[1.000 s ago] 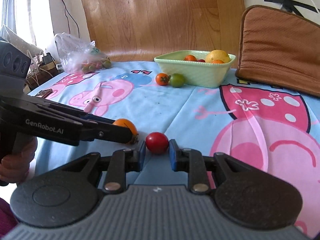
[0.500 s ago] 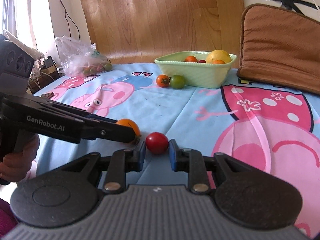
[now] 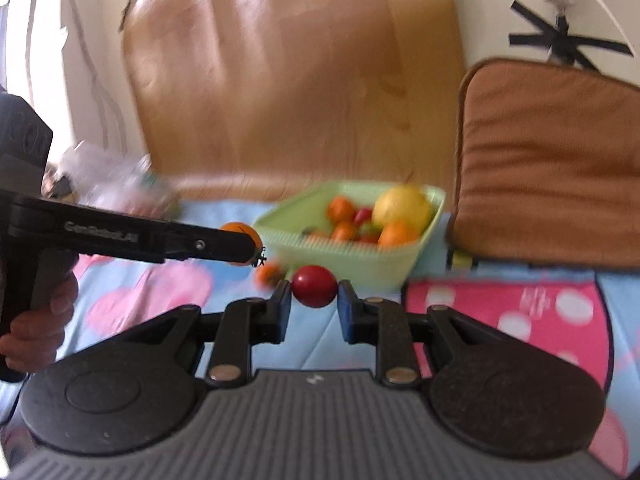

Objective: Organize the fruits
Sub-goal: 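Carry both tomatoes over the green bowl and open both grippers, then grasp an orange cherry tomato with the left gripper while the right grasps a green one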

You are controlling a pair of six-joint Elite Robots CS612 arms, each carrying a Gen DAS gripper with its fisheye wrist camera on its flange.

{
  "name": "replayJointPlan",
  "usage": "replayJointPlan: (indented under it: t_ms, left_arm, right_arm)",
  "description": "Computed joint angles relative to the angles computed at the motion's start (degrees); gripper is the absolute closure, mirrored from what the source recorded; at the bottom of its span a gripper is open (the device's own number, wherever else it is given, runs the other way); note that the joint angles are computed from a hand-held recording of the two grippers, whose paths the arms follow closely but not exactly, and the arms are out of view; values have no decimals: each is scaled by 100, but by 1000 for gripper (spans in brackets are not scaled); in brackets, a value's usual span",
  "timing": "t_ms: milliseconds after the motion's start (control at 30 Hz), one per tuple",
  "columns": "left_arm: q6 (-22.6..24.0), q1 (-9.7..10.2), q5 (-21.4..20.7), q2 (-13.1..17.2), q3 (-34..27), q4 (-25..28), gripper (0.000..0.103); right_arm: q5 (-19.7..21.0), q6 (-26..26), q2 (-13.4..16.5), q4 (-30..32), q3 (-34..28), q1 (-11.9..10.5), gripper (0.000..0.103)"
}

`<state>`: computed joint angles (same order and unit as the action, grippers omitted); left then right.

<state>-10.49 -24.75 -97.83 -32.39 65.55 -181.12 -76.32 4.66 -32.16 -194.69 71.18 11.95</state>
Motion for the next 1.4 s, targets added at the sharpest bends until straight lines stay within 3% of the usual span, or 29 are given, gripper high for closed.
replayJointPlan:
  t_ms: [267,400,567,700,967,1200,1400]
  left_arm:
    - [-37,27,401,776,-1595,1293,68]
    - [-25,32,449,988,-1984,1681,68]
    - [145,-25,703,1056,-2085,1692,64]
    - [241,-74,866,938,-1861,1429,62]
    - [465,-219,1373,399,-842,681,61]
    - [316,-319,1694,-20,143,36,60]
    - [-56,-315,1862,-221,758,-167,60]
  right_arm:
    - [-431,61,543,652,-1127,63,75]
    - [-435,19,662,847,-1338,60,74]
    - [-430,-189,743,622,-1398,79,70]
    - [-400,-202,715,540,-1331,78,70]
    - [-345,4,560,128,-994,69,70]
    - [-264,266,258,-287,-266,78,70]
    - [-101,376,73,-46,113,92,70]
